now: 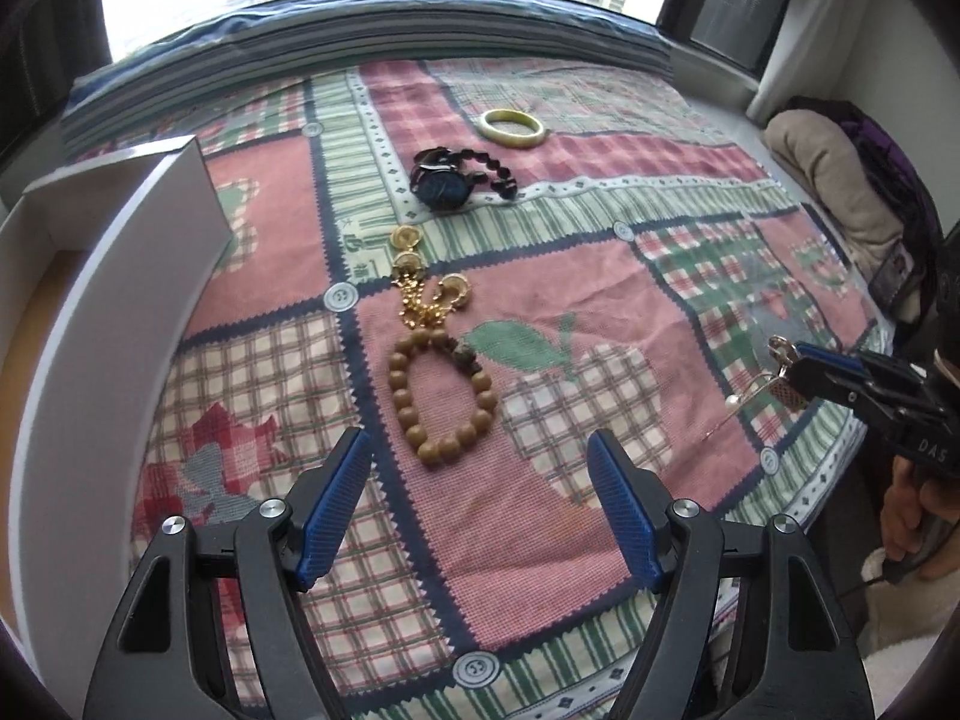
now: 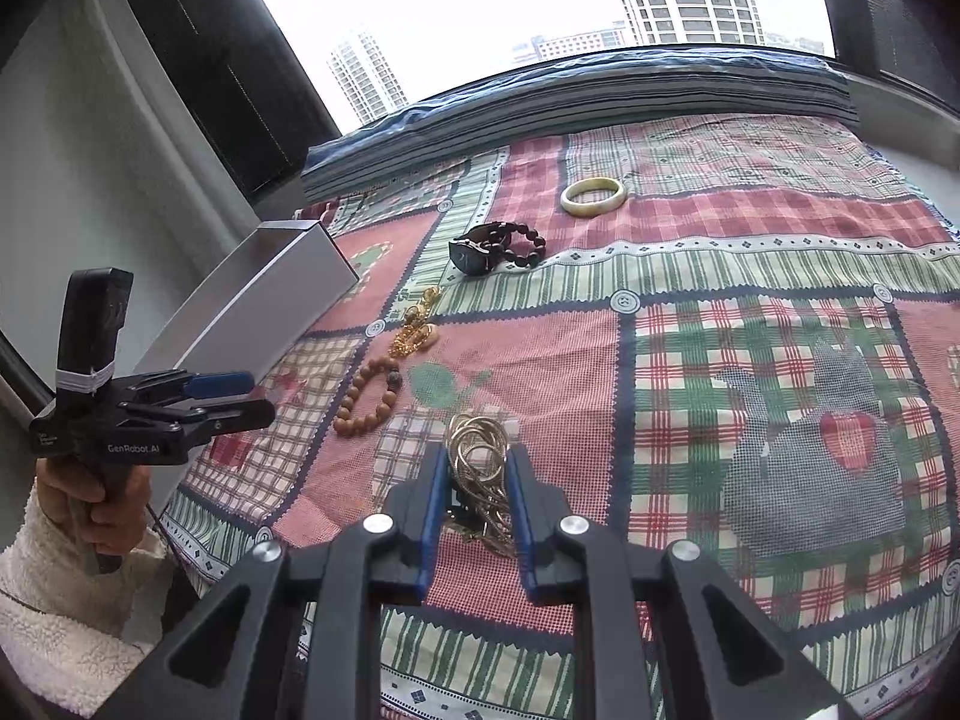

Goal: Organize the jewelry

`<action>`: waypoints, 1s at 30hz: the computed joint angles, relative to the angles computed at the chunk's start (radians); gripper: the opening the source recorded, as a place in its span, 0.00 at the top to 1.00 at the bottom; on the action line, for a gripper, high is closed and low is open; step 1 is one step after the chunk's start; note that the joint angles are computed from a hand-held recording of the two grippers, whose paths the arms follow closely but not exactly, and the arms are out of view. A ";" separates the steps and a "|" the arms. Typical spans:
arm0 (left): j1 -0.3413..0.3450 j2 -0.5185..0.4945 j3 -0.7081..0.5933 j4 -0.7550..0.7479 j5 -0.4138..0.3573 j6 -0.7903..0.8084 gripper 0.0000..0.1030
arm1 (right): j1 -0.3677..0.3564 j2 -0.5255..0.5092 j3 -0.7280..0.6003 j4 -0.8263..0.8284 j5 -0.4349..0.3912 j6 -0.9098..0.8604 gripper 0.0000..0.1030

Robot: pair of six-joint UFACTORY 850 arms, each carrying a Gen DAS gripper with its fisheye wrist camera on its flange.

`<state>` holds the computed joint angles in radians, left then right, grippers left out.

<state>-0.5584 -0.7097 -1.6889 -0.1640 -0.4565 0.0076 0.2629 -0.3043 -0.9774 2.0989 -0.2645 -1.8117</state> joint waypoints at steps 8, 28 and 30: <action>-0.041 -0.195 -0.237 0.202 -0.115 -0.124 0.63 | 0.002 0.013 0.018 0.026 -0.028 -0.022 0.80; 0.064 0.138 0.122 -0.325 0.093 0.129 0.91 | 0.034 0.006 -0.106 -0.243 -0.029 0.186 0.80; 0.083 0.213 0.184 -0.344 0.122 0.126 0.91 | 0.052 -0.012 -0.158 -0.343 -0.041 0.263 0.80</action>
